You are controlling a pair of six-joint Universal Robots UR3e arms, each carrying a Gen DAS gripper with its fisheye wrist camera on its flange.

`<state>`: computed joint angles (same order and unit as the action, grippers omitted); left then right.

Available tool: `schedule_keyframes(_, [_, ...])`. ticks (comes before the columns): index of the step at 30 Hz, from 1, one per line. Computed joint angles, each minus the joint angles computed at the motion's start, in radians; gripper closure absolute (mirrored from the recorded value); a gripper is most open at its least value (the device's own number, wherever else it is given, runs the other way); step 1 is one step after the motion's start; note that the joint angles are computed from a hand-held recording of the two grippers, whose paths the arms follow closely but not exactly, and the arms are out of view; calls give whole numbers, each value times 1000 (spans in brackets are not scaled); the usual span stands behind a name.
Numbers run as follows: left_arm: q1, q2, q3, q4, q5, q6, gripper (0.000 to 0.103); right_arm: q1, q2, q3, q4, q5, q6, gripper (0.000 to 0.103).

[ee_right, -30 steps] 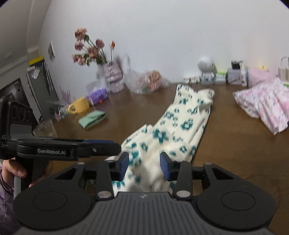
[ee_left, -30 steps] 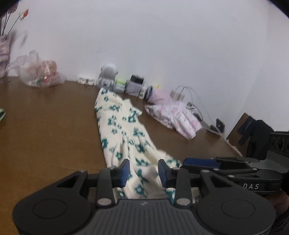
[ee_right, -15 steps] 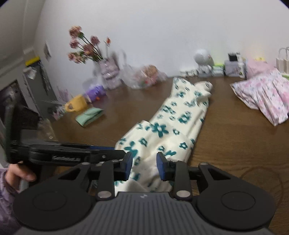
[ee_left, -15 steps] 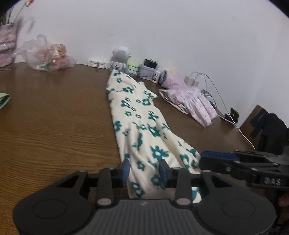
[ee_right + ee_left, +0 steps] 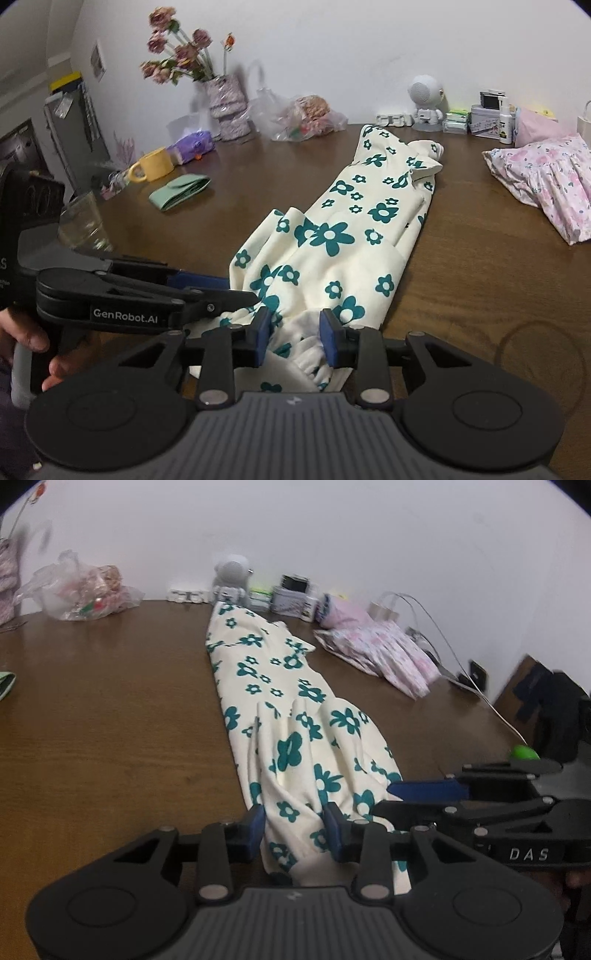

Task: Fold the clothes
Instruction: 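Hold the hem end of the dress strip with both grippers and pull it taut, then lift the hem end with both grippers and fold it over toward the collar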

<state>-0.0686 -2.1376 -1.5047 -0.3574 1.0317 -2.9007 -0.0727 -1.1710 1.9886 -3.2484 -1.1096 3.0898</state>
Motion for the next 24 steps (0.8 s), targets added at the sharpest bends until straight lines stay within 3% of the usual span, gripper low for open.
schedule_keyframes(7, [73,167,-239,-14,-141,111,67,-74,-245,274,0,129,-111,68])
schedule_keyframes(10, [131,196,-286,37,-202,99,62,-169,-309,396,-100,285,-247,49])
schedule_keyframes(12, [164,210,-297,47,-232,98,62,-192,-324,427,-100,358,-377,20])
schedule_keyframes(13, [175,214,-298,57,-239,94,62,-200,-333,438,-89,390,-447,15])
schedule_keyframes(16, [191,209,-287,55,-247,84,61,-140,-286,398,-65,346,-560,13])
schedule_keyframes(19, [195,201,-297,75,-262,88,61,-99,-222,348,-26,285,-602,13])
schedule_keyframes(22, [207,200,-334,130,-306,106,61,-109,-192,356,-32,291,-633,13])
schedule_keyframes(24, [222,200,-359,168,-353,125,54,-108,-179,347,-21,286,-622,13])
